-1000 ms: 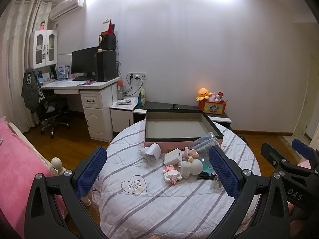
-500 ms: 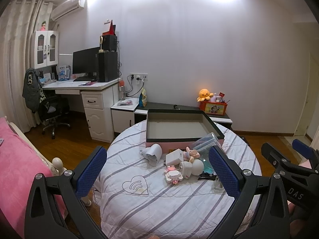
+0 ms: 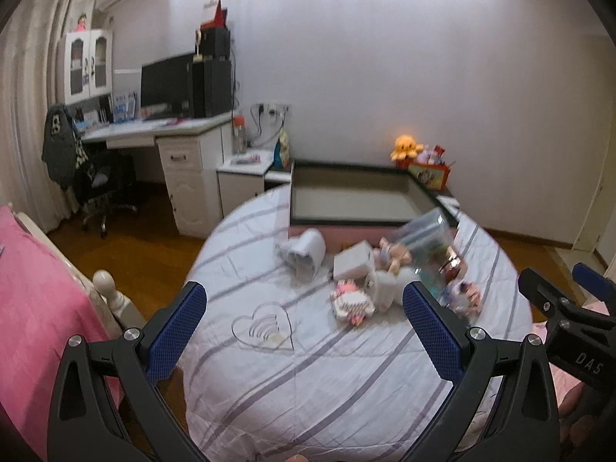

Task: Organize rigid objects
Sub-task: 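Grasp the white block figure with the left tool while the right tool grasps the glass bottle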

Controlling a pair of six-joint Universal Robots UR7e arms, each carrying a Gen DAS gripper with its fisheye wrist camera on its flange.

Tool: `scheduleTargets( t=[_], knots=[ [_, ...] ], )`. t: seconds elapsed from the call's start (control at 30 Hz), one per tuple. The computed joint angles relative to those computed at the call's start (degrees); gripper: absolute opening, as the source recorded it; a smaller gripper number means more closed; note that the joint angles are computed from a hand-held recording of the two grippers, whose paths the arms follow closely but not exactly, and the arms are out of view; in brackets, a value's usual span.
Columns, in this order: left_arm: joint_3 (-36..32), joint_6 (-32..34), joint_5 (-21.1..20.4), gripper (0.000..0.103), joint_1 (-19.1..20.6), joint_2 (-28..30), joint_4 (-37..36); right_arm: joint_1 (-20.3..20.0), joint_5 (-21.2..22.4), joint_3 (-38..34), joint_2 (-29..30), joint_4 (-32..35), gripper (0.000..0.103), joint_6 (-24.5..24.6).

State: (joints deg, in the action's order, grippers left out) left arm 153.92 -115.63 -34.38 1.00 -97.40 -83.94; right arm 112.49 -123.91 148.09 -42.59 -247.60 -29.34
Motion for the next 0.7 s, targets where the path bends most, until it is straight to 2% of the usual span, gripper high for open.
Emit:
scheduleTargets(
  t=[0.2, 0.3, 0.5, 0.63, 0.7],
  knots=[
    [3.0, 11.7, 3.1, 0.103, 9.2, 3.9, -18.1, -4.8, 0.8, -1.3, 0.9, 3.8, 0.103, 0.4],
    [4.2, 19.5, 4.3, 0.103, 13.8, 7.7, -30.1, -7.5, 1.5, -1.7, 0.9, 5.5, 0.103, 0.3],
    [3.8, 39.2, 5.4, 0.103, 24.3, 21.6, -59.2, -11.3, 1.7, -3.8, 0.6, 11.0, 0.103, 0.8],
    [2.2, 48.0, 5.0, 0.103, 29.5, 27.4, -70.6, -12.7, 3.2, -5.6, 0.1, 16.1, 0.103, 1.1],
    [1.2, 51.3, 4.4, 0.103, 31.8, 29.3, -73.8, -13.3, 4.1, -6.1, -0.1, 19.0, 0.103, 1.2]
  ],
)
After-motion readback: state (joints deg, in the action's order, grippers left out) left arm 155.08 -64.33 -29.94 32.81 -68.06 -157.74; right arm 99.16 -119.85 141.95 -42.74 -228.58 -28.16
